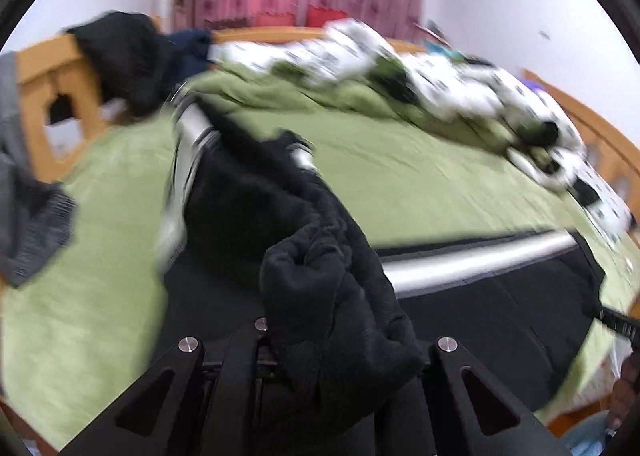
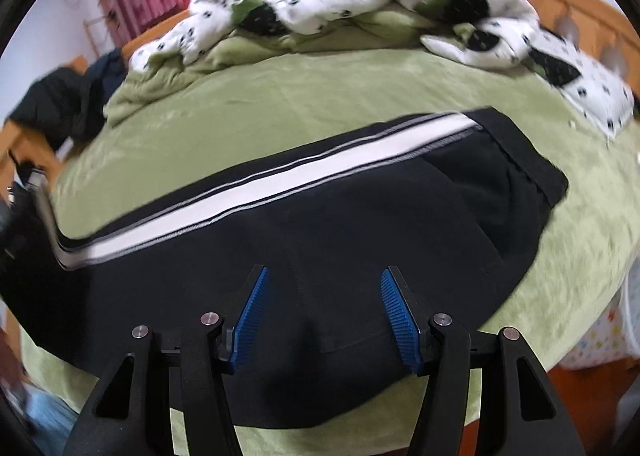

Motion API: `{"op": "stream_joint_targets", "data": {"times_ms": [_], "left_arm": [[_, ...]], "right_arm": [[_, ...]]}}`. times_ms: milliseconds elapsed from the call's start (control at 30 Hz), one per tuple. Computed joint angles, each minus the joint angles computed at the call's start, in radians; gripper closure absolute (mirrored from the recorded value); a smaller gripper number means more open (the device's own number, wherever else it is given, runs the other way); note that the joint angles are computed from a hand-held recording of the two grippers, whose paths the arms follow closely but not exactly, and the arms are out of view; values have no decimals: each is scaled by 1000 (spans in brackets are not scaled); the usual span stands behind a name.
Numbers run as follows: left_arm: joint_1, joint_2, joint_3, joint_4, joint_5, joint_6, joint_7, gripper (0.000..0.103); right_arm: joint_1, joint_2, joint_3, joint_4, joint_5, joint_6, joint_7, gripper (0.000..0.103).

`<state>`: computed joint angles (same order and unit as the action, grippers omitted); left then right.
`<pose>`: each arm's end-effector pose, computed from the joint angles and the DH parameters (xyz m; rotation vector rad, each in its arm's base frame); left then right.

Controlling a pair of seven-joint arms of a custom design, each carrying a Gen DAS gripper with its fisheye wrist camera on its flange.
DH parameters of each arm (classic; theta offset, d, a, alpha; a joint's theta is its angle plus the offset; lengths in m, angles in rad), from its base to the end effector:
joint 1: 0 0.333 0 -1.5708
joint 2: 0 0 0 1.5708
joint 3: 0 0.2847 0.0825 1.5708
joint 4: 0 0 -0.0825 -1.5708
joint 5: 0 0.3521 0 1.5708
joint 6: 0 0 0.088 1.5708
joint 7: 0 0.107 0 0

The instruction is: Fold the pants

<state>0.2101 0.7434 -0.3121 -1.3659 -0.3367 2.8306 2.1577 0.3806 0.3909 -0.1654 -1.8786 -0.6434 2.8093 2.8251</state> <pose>0.7329 0.0073 0.3660 -1.5751 2.0164 -0.9542 0.6086 0.1717 0.3487 -1.3758 2.1988 -0.6004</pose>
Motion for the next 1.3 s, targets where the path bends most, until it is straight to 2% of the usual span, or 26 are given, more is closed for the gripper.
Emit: {"op": "stream_joint_targets", "data": {"times_ms": [67,100,200,300,333,367,400,433,500,533,600,667,767,800,900,967,1000,1033,1100,1133,1167,1233,1300], "left_arm": [[16,0,-63,-74,-34,36,50,91],[7,10,-76,-100,-44,28,48,91],[-42,20,-50,-139,-43,-11,-3,91],[-64,0,-39,-212,-16,60,8,91],[-49,-16,-54,-235,-10,67,42,83],[2,-31,-99,-244,-8,19,95,76],[24,-39,-115,-241,-20,-27,120,62],[45,-51,-125,-243,-41,-61,145,57],[111,-101,-163,-291,-114,-67,232,56],[145,-122,-179,-311,-150,-68,283,51],[183,-174,-179,-357,-239,-29,377,41],[196,-193,-165,-363,-254,-4,383,39],[307,-240,-208,-389,-394,-89,548,37],[316,-254,-207,-407,-417,-67,577,33],[306,-270,-165,-442,-481,49,644,29],[274,-259,-92,-425,-460,28,609,29],[263,-245,-46,-401,-444,-27,563,29],[255,-236,-23,-384,-442,-64,543,29],[255,-207,24,-341,-423,-189,496,29],[248,-195,41,-329,-416,-218,482,29],[238,-185,59,-322,-405,-226,470,29],[203,-169,88,-328,-365,-177,457,29],[191,-157,87,-333,-337,-133,469,29]], "right_arm": [[4,-25,-18,-40,-18,20,41,45],[7,-38,-28,-60,-32,26,67,45],[-4,-67,-32,-105,-61,60,112,45],[-20,-70,-16,-109,-59,57,108,45],[-23,-68,-11,-105,-58,53,102,45],[-26,-65,-5,-101,-55,48,94,45],[-29,-60,1,-93,-48,45,84,45],[-32,-55,5,-86,-41,46,78,45],[-31,-44,7,-73,-33,60,67,45],[-25,-36,6,-61,-32,61,65,45],[-10,-20,-1,-36,-41,75,63,45],[-2,6,4,-1,-33,105,36,45],[4,59,39,85,32,82,-70,45],[12,79,47,118,52,66,-106,45],[2,143,109,215,159,39,-243,45],[-13,183,160,270,241,17,-328,45],[-7,206,173,306,270,-14,-357,45],[9,220,167,332,283,-42,-371,45],[67,248,130,387,279,-110,-383,45],[89,255,112,396,274,-116,-380,45],[106,262,96,397,271,-102,-366,45],[110,273,94,389,294,-69,-359,45],[121,290,77,379,309,-26,-333,45]]}}
